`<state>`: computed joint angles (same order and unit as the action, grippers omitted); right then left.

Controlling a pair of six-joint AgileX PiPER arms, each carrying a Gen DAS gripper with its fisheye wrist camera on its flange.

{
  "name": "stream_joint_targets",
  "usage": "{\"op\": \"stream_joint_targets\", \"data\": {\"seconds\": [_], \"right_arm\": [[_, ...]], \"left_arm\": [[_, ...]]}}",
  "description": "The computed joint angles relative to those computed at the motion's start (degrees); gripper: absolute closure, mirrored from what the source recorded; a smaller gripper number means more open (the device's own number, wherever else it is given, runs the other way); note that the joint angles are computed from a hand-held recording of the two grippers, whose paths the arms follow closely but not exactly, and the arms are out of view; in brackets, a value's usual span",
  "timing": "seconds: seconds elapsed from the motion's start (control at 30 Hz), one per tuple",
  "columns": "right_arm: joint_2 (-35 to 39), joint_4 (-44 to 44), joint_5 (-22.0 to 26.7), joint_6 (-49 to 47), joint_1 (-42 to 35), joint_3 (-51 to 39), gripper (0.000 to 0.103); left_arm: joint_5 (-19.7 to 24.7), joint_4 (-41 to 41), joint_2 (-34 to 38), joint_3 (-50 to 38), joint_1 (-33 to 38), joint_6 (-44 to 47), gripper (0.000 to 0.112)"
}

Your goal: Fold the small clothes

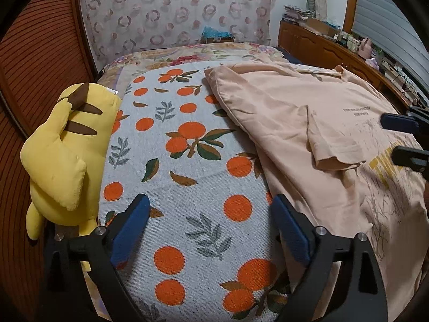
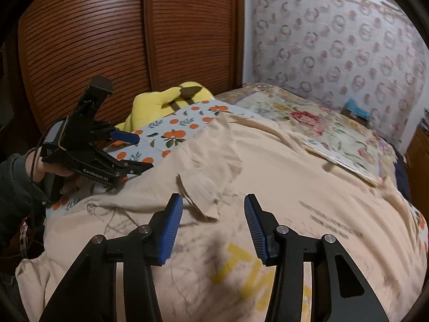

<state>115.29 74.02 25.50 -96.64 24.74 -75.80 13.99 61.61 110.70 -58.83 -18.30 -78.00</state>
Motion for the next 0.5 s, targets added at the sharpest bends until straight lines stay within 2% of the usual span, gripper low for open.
{"op": "stream_joint_targets", "data": {"seconds": [0.2, 0.3, 0.37, 0.4, 0.43, 0.5], "right_arm": [[5.5, -10.9, 1.1, 9.1, 2.5, -7.6, 0.053], [7.8, -20.0, 0.0, 16.8, 4.6, -11.4, 0.054], [8.7, -26.3, -1.1, 22.2, 5.8, -12.7, 0.061], [9.0, -29.8, -2.0, 25.5, 6.4, -13.3, 0.069], [9.3, -31.3, -2.8, 26.8, 6.6, -13.5, 0.080], [9.6, -31.0, -3.0, 27.1, 6.7, -14.0, 0.091]], "left_arm": [[0.1, -0.3, 0.0, -0.1, -0.1, 0.2, 0.019], [0.1, -0.4, 0.0, -0.1, -0.1, 0.3, 0.019], [0.1, -0.3, 0.0, -0.1, -0.1, 0.2, 0.019], [0.1, -0.3, 0.0, -0.1, -0.1, 0.2, 0.019], [0.1, -0.3, 0.0, -0.1, -0.1, 0.2, 0.019], [0.1, -0.3, 0.0, -0.1, -0.1, 0.1, 0.019]]}}
